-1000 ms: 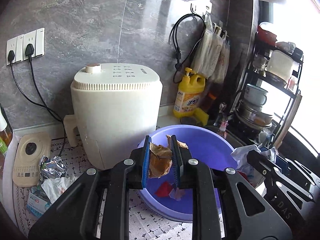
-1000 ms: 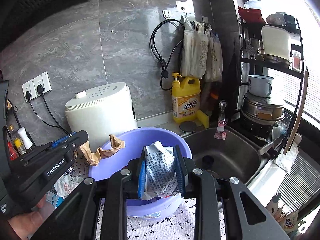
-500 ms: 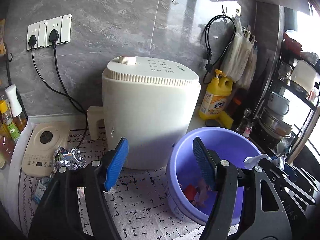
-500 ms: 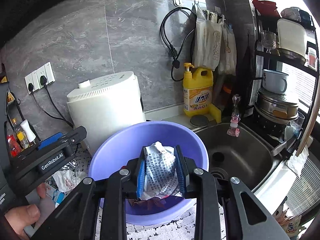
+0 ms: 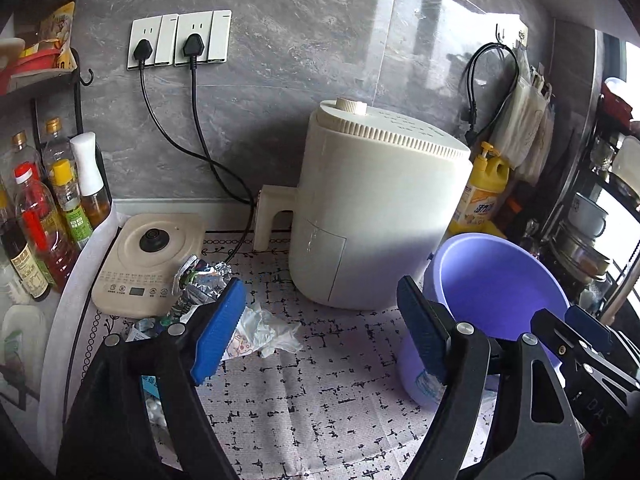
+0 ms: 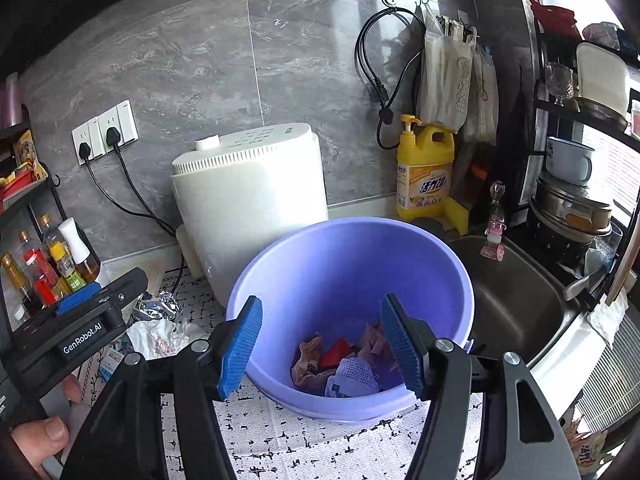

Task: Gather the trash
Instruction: 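Move both tools back toward the medicine box and pill blister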

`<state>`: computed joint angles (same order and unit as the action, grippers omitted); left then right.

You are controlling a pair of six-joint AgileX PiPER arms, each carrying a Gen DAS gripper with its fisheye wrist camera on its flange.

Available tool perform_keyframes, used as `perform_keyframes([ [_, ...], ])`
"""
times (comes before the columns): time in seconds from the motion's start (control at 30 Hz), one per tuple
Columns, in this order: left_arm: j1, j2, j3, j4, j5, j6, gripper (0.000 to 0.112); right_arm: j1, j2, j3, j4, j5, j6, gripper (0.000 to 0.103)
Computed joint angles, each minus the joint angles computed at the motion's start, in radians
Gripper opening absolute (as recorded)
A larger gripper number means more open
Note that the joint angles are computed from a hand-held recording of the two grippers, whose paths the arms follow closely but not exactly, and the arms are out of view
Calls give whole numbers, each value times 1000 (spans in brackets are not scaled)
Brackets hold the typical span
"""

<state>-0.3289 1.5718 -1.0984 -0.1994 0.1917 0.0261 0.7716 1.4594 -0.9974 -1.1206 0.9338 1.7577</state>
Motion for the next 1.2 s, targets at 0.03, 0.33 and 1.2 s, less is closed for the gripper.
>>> perform_keyframes([
  [0.03, 17, -12, 19, -25, -5, 25, 80, 14, 12, -12, 4, 4, -3, 62],
  [0.33, 206, -71, 127, -399, 18, 432, 80, 112, 142, -131, 38, 2, -24, 62],
  [1.2, 501, -39, 271, -802, 69, 975, 80, 206, 410, -336, 139, -89, -78, 64],
])
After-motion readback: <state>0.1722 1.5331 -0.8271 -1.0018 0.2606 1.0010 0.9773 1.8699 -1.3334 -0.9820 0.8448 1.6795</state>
